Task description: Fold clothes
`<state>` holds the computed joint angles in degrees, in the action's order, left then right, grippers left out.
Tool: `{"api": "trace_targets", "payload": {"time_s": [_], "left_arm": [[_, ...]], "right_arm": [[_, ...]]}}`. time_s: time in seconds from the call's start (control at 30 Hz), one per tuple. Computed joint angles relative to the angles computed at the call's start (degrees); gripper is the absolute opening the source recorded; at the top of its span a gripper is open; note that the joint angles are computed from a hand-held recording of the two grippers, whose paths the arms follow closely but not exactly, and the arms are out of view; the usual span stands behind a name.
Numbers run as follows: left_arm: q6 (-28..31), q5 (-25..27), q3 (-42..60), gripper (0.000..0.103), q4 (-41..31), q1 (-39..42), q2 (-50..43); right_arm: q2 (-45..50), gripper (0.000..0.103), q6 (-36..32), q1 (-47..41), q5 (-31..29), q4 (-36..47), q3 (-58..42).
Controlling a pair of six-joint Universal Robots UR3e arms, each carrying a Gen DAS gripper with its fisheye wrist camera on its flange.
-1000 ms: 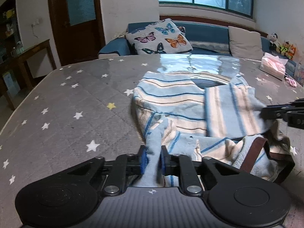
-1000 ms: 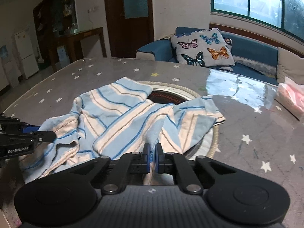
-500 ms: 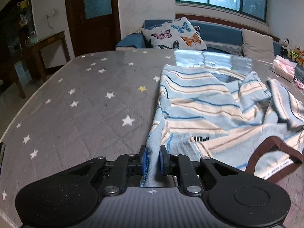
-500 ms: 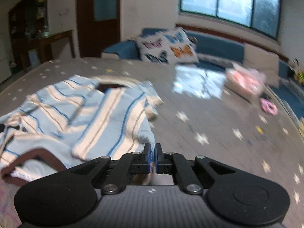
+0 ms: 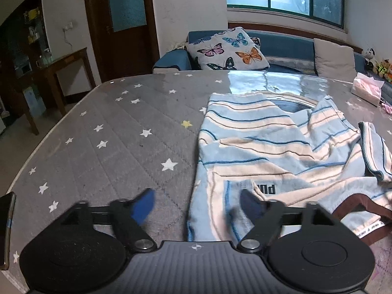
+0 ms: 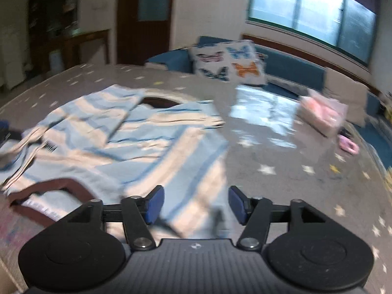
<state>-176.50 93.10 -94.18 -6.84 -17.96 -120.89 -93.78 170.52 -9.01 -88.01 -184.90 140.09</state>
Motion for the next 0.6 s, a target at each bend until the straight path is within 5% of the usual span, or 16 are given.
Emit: {"api": "trace_targets", "payload": {"time_s": [0.03, 0.27, 0.6], "left_arm": [[0.3, -0.1, -0.3, 0.084, 0.3, -0.3, 0.0], [3.2, -0.2, -3.9, 0.099, 2.0, -2.5, 1.1], [7.8, -0.2, -7.2, 0.099, 5.8, -5.1, 0.7]], "right_arm": [[1.7, 0.079, -0.3, 1.3, -0.4, -0.6, -0.6], [14.9, 0.094, -3.7, 9.3, -11.7, -10.0, -4.6], [13.6, 0.099, 3.5, -4.2, -18.8, -12.3, -3.1]]}}
